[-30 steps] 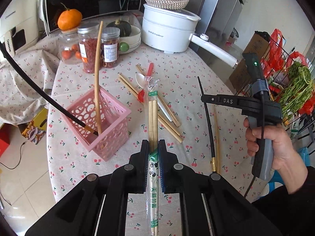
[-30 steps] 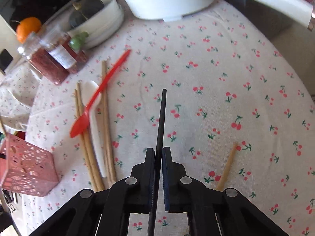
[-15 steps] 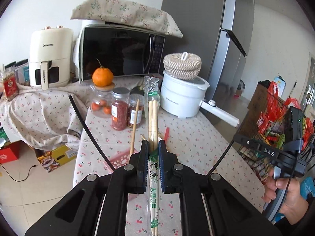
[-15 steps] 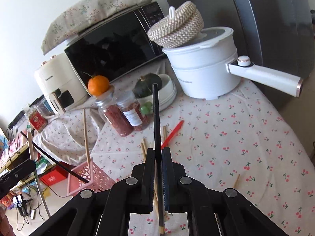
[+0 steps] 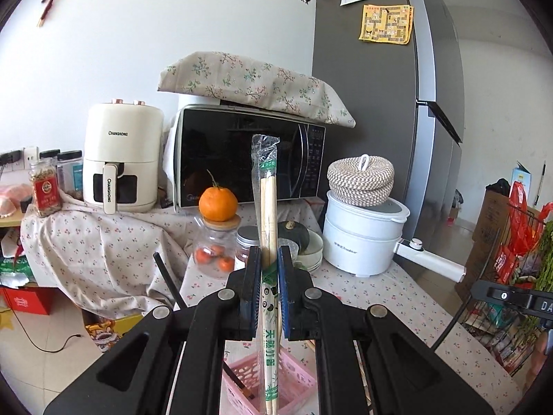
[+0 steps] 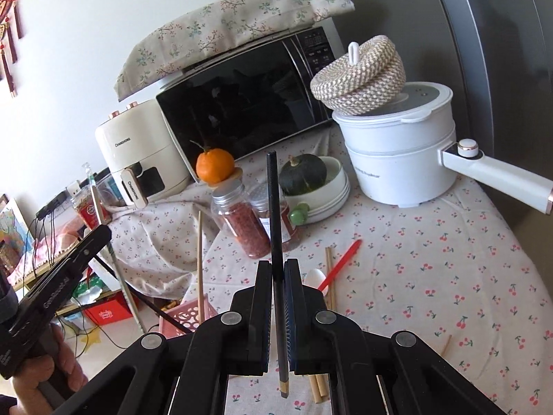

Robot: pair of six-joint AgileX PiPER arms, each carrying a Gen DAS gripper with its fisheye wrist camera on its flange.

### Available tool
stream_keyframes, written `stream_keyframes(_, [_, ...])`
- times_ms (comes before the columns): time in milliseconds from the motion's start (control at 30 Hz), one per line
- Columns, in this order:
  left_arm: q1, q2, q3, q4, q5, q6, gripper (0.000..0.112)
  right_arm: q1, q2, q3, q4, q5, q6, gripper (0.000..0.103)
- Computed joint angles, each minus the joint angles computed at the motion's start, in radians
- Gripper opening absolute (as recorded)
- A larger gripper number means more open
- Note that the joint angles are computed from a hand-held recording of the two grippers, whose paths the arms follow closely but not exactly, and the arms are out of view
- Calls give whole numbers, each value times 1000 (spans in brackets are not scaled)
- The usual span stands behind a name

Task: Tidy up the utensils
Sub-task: 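Lift the wrapped chopsticks into the pink basket and release while the right lifts its chopstick, then lower the black chopstick into the pink basket and open the right gripper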

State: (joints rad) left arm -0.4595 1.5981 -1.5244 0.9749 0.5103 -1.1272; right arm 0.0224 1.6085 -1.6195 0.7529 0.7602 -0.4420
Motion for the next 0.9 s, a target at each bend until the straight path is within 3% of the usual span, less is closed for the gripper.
stream_keyframes(133, [13,51,-25,90,-17,-64,9,6,-2,-7,9,0,-3,5])
stream_keyframes(267, [32,103,-58,88,-15,-72,9,11,5,-29,12,4,17,5])
stream_keyframes(333, [54,125,-77,-13,-30,7,9,18,8,-39,9,3,27,5])
stream_keyframes(433, [88,150,-102,-274,-38,233,10,32,15,-60,2,5,43,5])
stream_keyframes(633, [105,131,-117,-550,31,509,11,73,34,-122,-2,10,71,5])
stream_keyframes(900, [155,11,-46,-795,130,734,34,135,57,-206,-1,-20,116,5])
